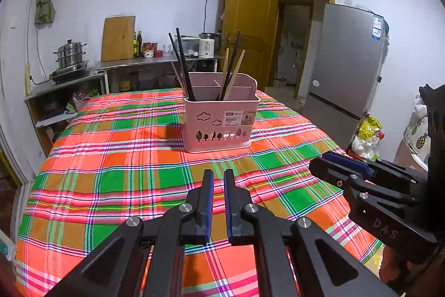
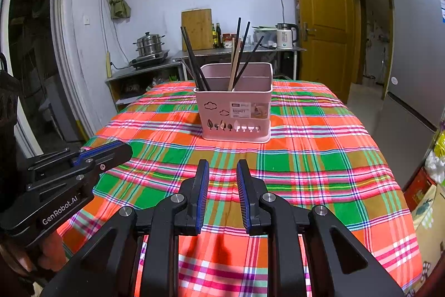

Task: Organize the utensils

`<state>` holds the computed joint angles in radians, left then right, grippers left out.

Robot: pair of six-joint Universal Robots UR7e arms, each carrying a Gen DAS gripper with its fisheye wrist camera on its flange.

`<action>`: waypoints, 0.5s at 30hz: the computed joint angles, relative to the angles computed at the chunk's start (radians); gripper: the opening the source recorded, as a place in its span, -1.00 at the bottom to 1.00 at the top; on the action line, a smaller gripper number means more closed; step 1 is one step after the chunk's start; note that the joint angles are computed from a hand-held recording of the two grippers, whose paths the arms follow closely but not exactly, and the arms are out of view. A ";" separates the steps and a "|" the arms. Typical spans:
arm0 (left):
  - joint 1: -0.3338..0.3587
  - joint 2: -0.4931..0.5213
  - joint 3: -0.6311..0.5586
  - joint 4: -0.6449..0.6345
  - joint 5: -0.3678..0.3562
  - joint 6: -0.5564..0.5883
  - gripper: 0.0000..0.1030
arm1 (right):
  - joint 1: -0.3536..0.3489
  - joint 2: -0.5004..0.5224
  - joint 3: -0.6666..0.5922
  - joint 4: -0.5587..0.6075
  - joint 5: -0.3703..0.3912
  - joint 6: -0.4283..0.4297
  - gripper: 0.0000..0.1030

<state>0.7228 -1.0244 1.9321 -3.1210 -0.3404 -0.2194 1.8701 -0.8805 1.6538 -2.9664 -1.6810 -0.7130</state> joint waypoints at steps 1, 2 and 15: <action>0.000 0.000 0.000 0.001 0.001 -0.001 -0.88 | 0.000 -0.001 0.000 0.001 0.000 0.000 -0.59; 0.001 -0.001 0.000 0.003 -0.002 -0.004 -0.88 | -0.001 0.000 -0.002 0.003 0.000 0.000 -0.59; 0.003 -0.002 0.002 -0.024 -0.009 0.008 -0.88 | -0.001 -0.001 -0.001 0.006 -0.001 -0.002 -0.59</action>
